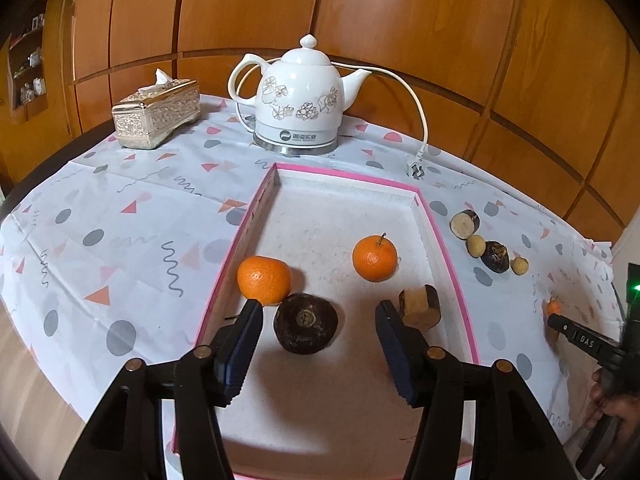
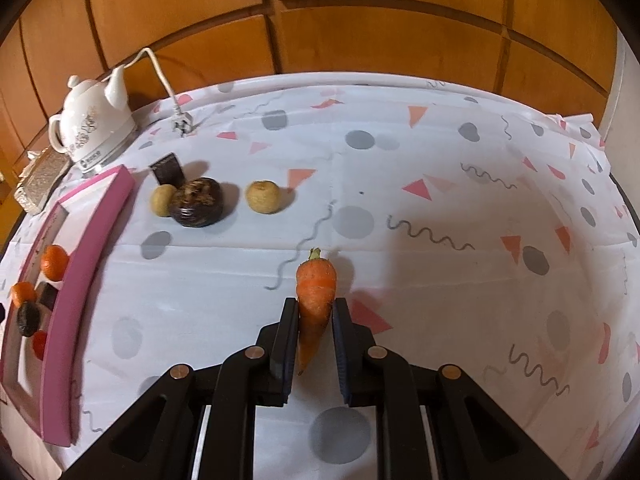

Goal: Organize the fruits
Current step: 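Place the dark tuber in the tray with the left tool while the right holds the carrot, then lower the orange carrot into the tray and open the right tool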

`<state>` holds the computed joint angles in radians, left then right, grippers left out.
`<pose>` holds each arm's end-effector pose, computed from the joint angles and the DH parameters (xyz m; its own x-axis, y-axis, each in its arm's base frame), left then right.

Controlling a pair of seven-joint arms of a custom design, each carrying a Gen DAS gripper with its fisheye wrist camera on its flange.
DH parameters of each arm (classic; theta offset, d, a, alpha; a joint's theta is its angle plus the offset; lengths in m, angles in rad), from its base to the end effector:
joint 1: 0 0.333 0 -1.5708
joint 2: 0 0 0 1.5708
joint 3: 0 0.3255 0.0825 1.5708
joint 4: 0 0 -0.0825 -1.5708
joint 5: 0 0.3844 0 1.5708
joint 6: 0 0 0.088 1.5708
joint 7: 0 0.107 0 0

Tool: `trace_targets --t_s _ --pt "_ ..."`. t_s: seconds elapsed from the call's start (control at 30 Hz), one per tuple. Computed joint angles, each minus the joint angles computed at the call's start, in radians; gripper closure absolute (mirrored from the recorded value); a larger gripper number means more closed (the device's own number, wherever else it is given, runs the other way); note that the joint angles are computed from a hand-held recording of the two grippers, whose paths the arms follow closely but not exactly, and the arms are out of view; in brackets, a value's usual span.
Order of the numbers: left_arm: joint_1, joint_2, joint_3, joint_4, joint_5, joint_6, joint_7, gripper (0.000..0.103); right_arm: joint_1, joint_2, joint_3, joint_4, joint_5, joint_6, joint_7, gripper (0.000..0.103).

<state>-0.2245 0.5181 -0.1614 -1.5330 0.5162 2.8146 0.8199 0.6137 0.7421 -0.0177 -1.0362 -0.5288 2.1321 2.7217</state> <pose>0.6915 -0.2799 0.4541 -0.0696 -0.9856 0.1544 -0.7062 -0.0607 -0.7054 0.6673 0.4322 0.4550 -0.3226 -0.9456 -0.0431 -0.7686 0.2882 -0.5711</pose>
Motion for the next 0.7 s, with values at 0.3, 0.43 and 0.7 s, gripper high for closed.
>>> trace_targets --t_s 0.3,0.43,0.7 --pt "-0.004 -0.038 0.019 -0.048 0.035 0.036 -0.042 0.038 0.023 0.056 -0.002 0.106 0.01 -0.012 -0.065 0.087" --pt "0.003 -0.051 0.012 -0.066 0.036 0.039 -0.043 0.038 0.034 0.062 -0.007 0.117 0.019 -0.016 -0.07 0.087" --pt "0.001 -0.089 0.02 -0.115 0.063 0.059 -0.066 0.036 0.055 0.069 0.0 0.141 0.024 0.005 -0.093 0.087"
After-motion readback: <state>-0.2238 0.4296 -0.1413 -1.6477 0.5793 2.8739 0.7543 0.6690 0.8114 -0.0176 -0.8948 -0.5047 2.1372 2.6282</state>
